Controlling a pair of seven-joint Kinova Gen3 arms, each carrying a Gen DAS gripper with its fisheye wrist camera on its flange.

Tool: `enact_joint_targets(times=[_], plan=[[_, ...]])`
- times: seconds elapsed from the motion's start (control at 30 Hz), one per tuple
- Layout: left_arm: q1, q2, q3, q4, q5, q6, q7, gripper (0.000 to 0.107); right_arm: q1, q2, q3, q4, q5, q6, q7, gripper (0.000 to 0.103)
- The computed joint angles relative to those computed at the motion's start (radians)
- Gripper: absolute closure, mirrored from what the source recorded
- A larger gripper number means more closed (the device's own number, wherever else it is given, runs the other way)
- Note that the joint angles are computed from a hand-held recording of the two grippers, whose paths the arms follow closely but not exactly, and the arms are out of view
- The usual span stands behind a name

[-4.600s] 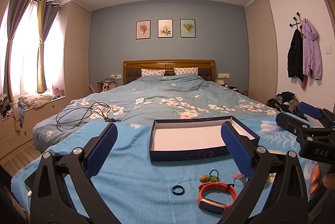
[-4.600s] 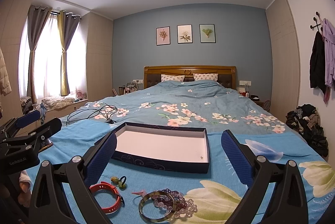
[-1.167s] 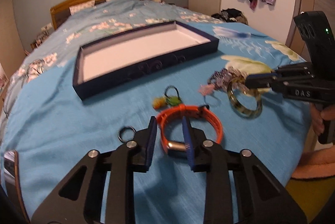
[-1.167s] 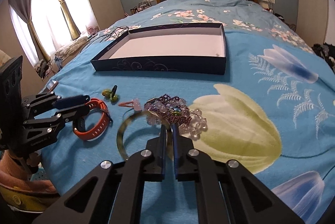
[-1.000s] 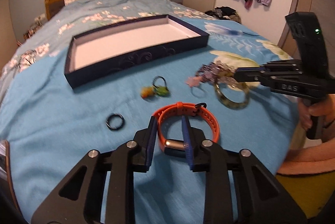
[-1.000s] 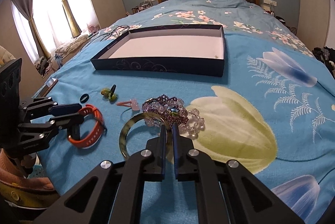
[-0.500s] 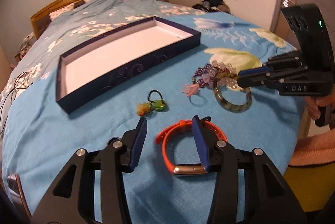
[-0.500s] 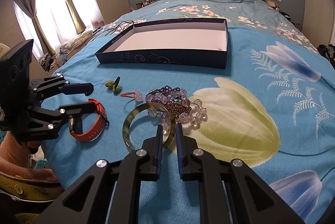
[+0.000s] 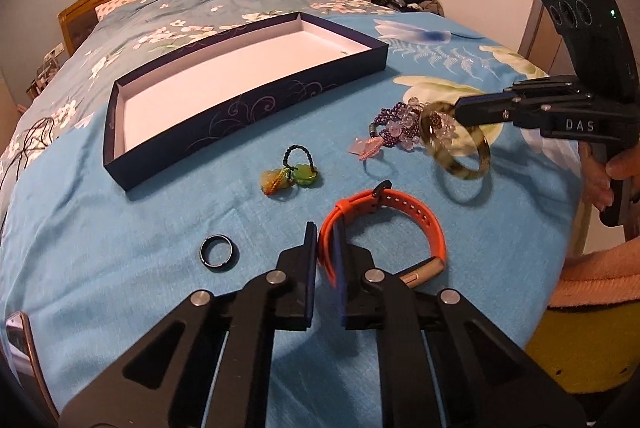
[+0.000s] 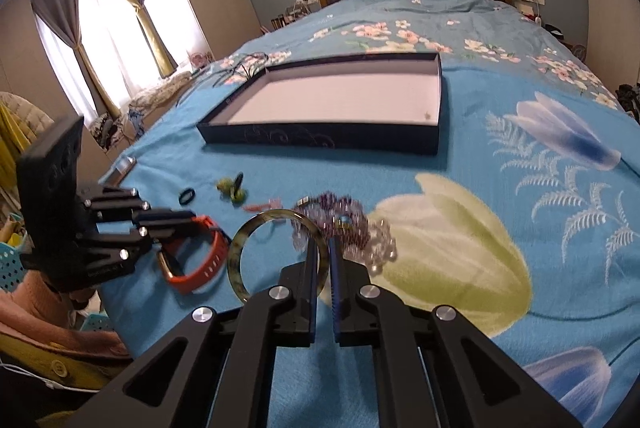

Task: Organize jewelry
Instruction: 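Carry the watch band with the left gripper while the right carries the bangle into the tray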

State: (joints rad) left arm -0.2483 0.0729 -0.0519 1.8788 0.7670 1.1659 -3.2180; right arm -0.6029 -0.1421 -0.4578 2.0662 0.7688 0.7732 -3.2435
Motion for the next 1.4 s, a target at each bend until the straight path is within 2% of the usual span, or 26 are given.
enact_joint_targets(times=[0.2, 0.4, 0.53, 0.67, 0.87, 1.03, 1.23, 1.4], plan=[[-0.022, 0.011, -0.008, -0.035, 0.033, 0.054, 0.034, 0.099, 0.025, -0.011, 0.015, -0.022, 0.025, -0.005, 0.039, 0.099], [-0.041, 0.037, -0.006, -0.117, 0.098, 0.096, 0.098, 0.099, 0.072, -0.001, 0.064, -0.065, 0.036, -0.031, 0.141, 0.099], [-0.035, 0.048, 0.010, -0.169, 0.139, 0.049, 0.146, 0.099, 0.116, 0.037, 0.114, -0.117, 0.033, -0.053, 0.237, 0.099], [0.001, 0.084, 0.042, -0.250, 0.127, -0.034, 0.241, 0.099, 0.141, 0.097, 0.172, -0.174, 0.019, -0.076, 0.317, 0.099], [0.055, 0.183, 0.102, -0.392, 0.052, -0.139, 0.416, 0.099, 0.163, 0.200, 0.270, -0.262, -0.048, -0.125, 0.429, 0.099], [0.112, 0.286, 0.150, -0.530, -0.066, -0.191, 0.576, 0.099, 0.168, 0.286, 0.336, -0.348, -0.146, -0.140, 0.543, 0.098], [0.167, 0.406, 0.186, -0.675, -0.207, -0.203, 0.739, 0.099, 0.159, 0.365, 0.396, -0.436, -0.232, -0.114, 0.638, 0.099], [0.211, 0.500, 0.201, -0.803, -0.312, -0.176, 0.865, 0.099, 0.170, 0.417, 0.423, -0.501, -0.312, -0.078, 0.706, 0.099]])
